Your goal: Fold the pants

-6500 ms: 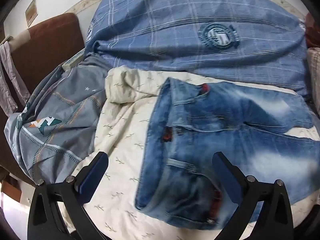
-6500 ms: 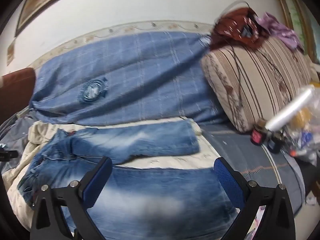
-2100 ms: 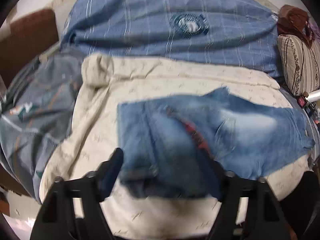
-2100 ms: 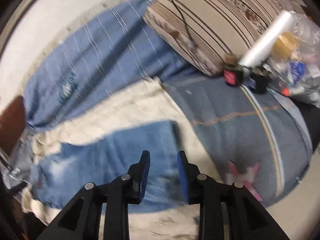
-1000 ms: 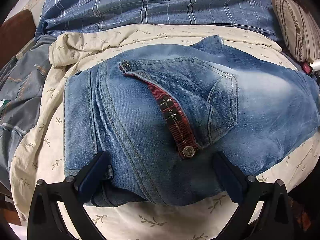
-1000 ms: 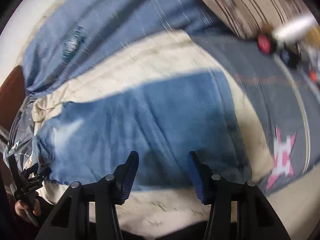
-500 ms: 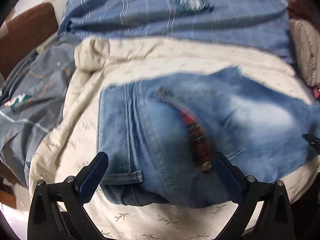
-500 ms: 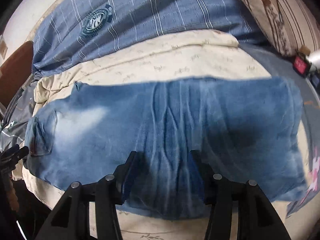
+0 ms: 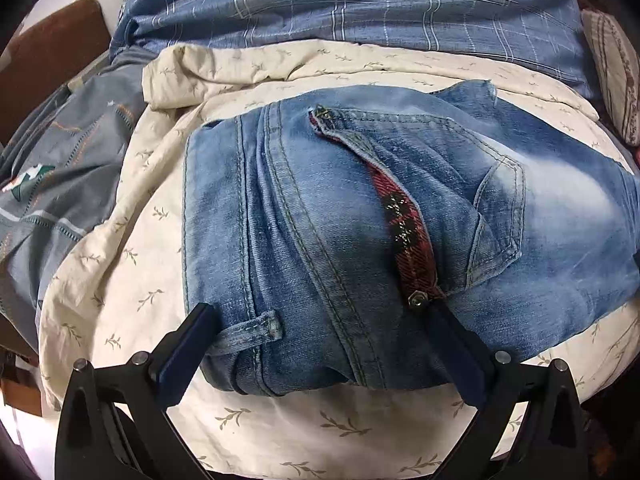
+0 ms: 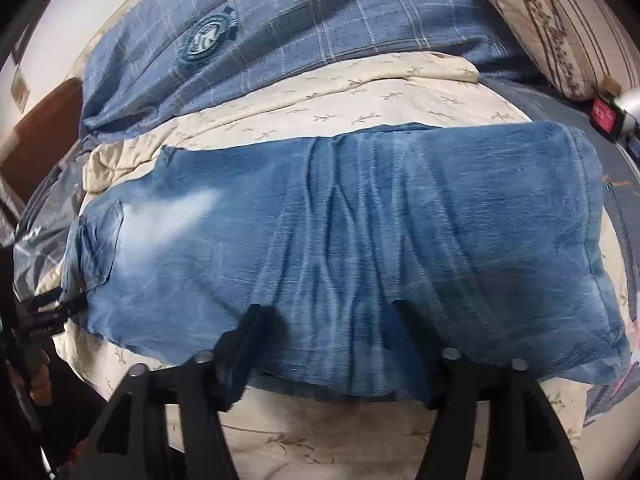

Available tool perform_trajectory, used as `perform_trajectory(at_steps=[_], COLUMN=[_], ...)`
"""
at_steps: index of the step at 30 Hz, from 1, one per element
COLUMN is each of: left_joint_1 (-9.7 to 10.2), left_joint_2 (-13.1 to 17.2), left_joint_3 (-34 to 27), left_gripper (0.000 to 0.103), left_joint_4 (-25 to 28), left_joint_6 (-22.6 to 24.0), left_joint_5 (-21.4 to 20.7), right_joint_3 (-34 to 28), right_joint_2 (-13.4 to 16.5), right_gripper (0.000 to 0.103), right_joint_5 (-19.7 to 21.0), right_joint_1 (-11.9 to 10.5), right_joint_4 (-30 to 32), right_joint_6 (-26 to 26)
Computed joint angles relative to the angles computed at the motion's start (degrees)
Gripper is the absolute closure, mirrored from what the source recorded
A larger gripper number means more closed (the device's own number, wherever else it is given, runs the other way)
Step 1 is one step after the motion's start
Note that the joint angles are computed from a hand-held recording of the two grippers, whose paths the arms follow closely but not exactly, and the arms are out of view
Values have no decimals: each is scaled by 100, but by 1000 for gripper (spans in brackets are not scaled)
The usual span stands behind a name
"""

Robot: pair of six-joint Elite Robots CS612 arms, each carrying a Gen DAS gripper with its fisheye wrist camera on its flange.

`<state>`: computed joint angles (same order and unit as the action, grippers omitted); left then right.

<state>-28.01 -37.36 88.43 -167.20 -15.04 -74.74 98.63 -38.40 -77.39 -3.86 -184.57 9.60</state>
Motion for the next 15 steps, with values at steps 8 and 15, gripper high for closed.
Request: perform_trajectory(at_steps=[8, 15], left_joint_1=[-122, -170], left_joint_2=[-195, -350], left_joint_3=[147, 241], left_gripper=[0, 0], left_joint_4=[-162, -631], left_joint_6=[99, 160], left_joint_5=[443, 862], right_joint_3=[63, 88], right_joint_2=[39, 46], right_gripper=[29, 28], right_joint_5=[87, 118], right_joint_1=[-13, -12], right_joint_4=[-320, -409], right_joint_6=[30, 69])
